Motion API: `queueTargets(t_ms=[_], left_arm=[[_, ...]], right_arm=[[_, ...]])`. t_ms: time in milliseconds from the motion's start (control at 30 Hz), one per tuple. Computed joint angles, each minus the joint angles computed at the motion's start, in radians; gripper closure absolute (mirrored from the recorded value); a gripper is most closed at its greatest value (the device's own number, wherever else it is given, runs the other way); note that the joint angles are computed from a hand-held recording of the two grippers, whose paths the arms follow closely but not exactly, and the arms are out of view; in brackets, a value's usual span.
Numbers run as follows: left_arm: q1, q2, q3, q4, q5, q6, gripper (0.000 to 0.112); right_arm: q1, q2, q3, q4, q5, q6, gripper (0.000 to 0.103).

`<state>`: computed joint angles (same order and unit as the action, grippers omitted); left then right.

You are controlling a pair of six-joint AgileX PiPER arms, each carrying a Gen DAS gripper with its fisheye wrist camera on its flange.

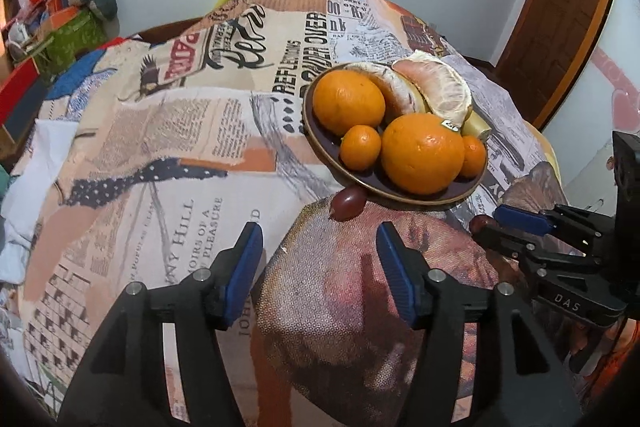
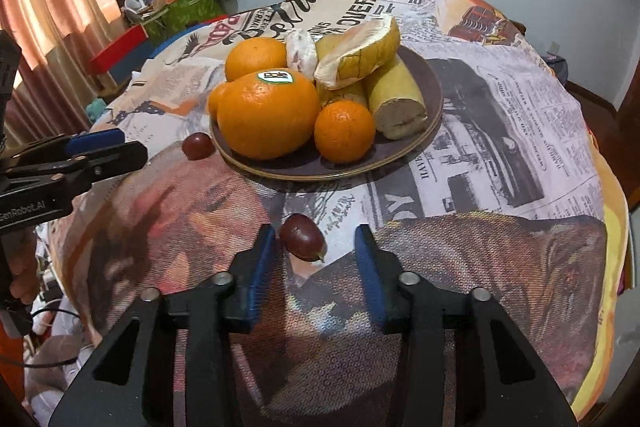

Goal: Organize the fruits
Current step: 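Grasp a red date with left tool while right tool grasps another red date, then place red date on plate with left tool while right tool places its date there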

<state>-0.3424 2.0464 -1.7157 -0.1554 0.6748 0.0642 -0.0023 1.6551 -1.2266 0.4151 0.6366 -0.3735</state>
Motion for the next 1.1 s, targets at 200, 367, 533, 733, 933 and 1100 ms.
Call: queueTargets(t_ms=[200, 367, 533, 733, 933, 1100], left_arm=[[0.001, 0.049, -0.053, -0.049, 0.037, 0.033, 0.057], [-0.009, 0.117, -0.147, -0.047, 0.089, 0.036, 0.068], [-0.012, 0.177, -0.238, -0.039, 0.124, 0.028, 0.073], [-0.019, 0.231, -0.327, -0.020, 0.157, 0.012, 0.073], [-0.019, 0.230, -0.326, -0.017, 0.149, 0.005, 0.088], [-0.025, 0.186, -0.261, 0.004, 0.121, -0.003, 0.088]], right_arm=[[0.000, -0.001, 0.000, 0.043, 0.015, -0.035, 0.085], [-0.025, -0.009, 0.000, 0.092, 0.014, -0.062, 0.086], [-0.042, -0.021, -0.001, 0.092, 0.000, -0.058, 0.086], [-0.055, -0.036, 0.009, 0.133, -0.004, -0.085, 0.086], [-0.051, -0.041, 0.004, 0.144, -0.009, -0.090, 0.086], [-0.063, -0.047, -0.002, 0.147, -0.013, -0.090, 0.086]])
